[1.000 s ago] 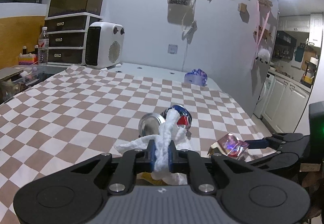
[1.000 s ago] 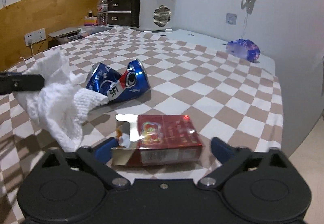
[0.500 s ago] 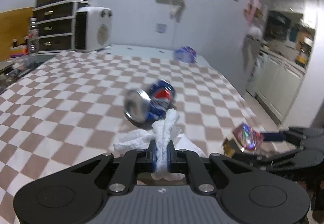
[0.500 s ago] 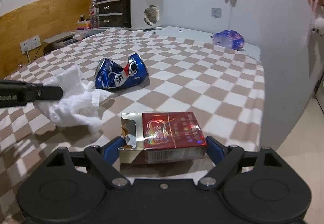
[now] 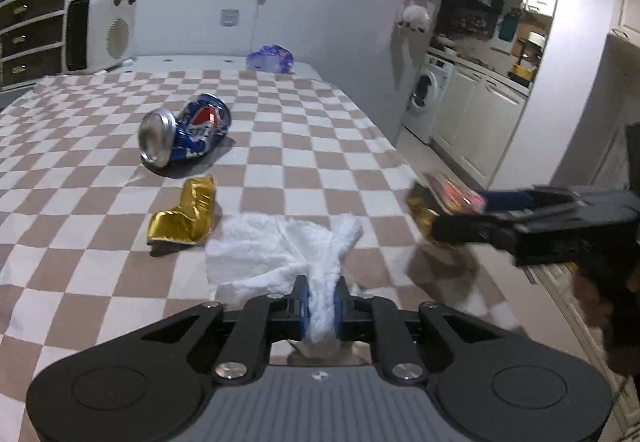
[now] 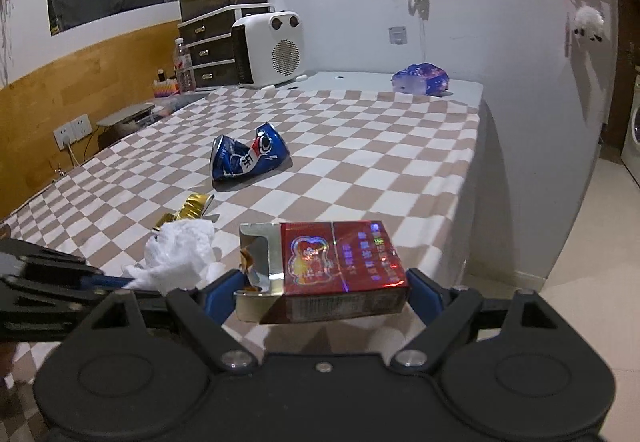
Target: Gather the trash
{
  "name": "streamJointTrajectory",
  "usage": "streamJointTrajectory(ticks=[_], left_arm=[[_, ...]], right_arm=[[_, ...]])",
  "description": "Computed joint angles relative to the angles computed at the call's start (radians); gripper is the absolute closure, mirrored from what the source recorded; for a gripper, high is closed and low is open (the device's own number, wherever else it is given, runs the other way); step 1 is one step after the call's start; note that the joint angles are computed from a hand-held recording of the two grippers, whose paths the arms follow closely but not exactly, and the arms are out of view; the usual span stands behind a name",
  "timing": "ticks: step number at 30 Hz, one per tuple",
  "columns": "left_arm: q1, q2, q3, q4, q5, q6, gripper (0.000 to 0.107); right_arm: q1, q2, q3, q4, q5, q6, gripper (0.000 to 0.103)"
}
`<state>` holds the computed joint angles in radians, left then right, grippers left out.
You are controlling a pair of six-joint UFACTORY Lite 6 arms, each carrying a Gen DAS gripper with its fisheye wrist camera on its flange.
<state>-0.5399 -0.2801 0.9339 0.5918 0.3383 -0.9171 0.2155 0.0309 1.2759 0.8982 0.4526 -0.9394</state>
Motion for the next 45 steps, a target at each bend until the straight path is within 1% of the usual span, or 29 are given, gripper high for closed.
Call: streamJointTrajectory(ticks=[1, 3, 4, 5, 6, 10, 12, 14, 16, 18, 19, 21, 25, 27, 29, 33, 39, 45], left_arm=[[0.000, -0.001, -0.009, 0.078, -0.002, -0.078, 0.084], [-0.013, 0.009, -0.014, 0.243, 0.031, -0.240, 0.054], [-0.025, 0.009, -0.016, 0.318, 0.062, -0.305, 0.048], [-0.038, 0.016, -0.014, 0.366, 0.093, -0.344, 0.038], [-0.041, 0.020, -0.010, 0.373, 0.107, -0.344, 0.032], [-0.007, 0.060, 0.011, 0.229, 0.069, -0.189, 0.029], [-0.016, 0.071, 0.014, 0.262, 0.075, -0.210, 0.028], [-0.023, 0.073, 0.010, 0.288, 0.075, -0.236, 0.028], [-0.036, 0.076, 0.009, 0.325, 0.086, -0.273, 0.033], [-0.045, 0.081, 0.011, 0.349, 0.084, -0.298, 0.047], [-0.057, 0.085, 0.014, 0.360, 0.092, -0.307, 0.049], [-0.082, 0.090, 0.020, 0.381, 0.112, -0.322, 0.059], [-0.113, 0.091, 0.024, 0.395, 0.132, -0.362, 0.073], [-0.121, 0.084, 0.024, 0.379, 0.143, -0.374, 0.083], [-0.126, 0.072, 0.024, 0.353, 0.155, -0.384, 0.087], [-0.146, 0.029, 0.012, 0.299, 0.174, -0.410, 0.090], [-0.277, -0.014, 0.025, 0.349, 0.333, -0.525, 0.090], [-0.412, -0.044, 0.056, 0.384, 0.498, -0.594, 0.090]], right_arm=[[-0.005, -0.008, -0.010, 0.009, 0.003, -0.010, 0.015], [-0.013, -0.017, -0.028, 0.037, 0.013, -0.039, 0.015], [-0.015, -0.018, -0.033, 0.048, 0.018, -0.048, 0.015], [-0.016, -0.018, -0.039, 0.056, 0.021, -0.056, 0.015], [-0.015, -0.019, -0.046, 0.064, 0.018, -0.064, 0.015], [-0.015, -0.022, -0.068, 0.103, 0.025, -0.094, 0.015], [-0.017, -0.022, -0.072, 0.116, 0.030, -0.102, 0.015], [-0.020, -0.023, -0.076, 0.122, 0.034, -0.108, 0.015], [-0.024, -0.029, -0.084, 0.128, 0.039, -0.113, 0.015], [-0.025, -0.038, -0.095, 0.131, 0.039, -0.115, 0.015], [-0.024, -0.044, -0.103, 0.130, 0.037, -0.113, 0.015], [-0.023, -0.053, -0.115, 0.120, 0.031, -0.097, 0.015], [-0.015, -0.084, -0.149, 0.090, 0.016, -0.060, 0.015], [-0.009, -0.101, -0.169, 0.072, 0.003, -0.040, 0.015], [-0.007, -0.121, -0.190, 0.069, -0.001, -0.027, 0.015], [0.004, -0.158, -0.220, 0.042, -0.011, 0.005, 0.015], [0.006, -0.222, -0.265, 0.014, -0.013, 0.034, 0.015], [-0.025, -0.312, -0.307, -0.003, 0.017, 0.046, 0.015]])
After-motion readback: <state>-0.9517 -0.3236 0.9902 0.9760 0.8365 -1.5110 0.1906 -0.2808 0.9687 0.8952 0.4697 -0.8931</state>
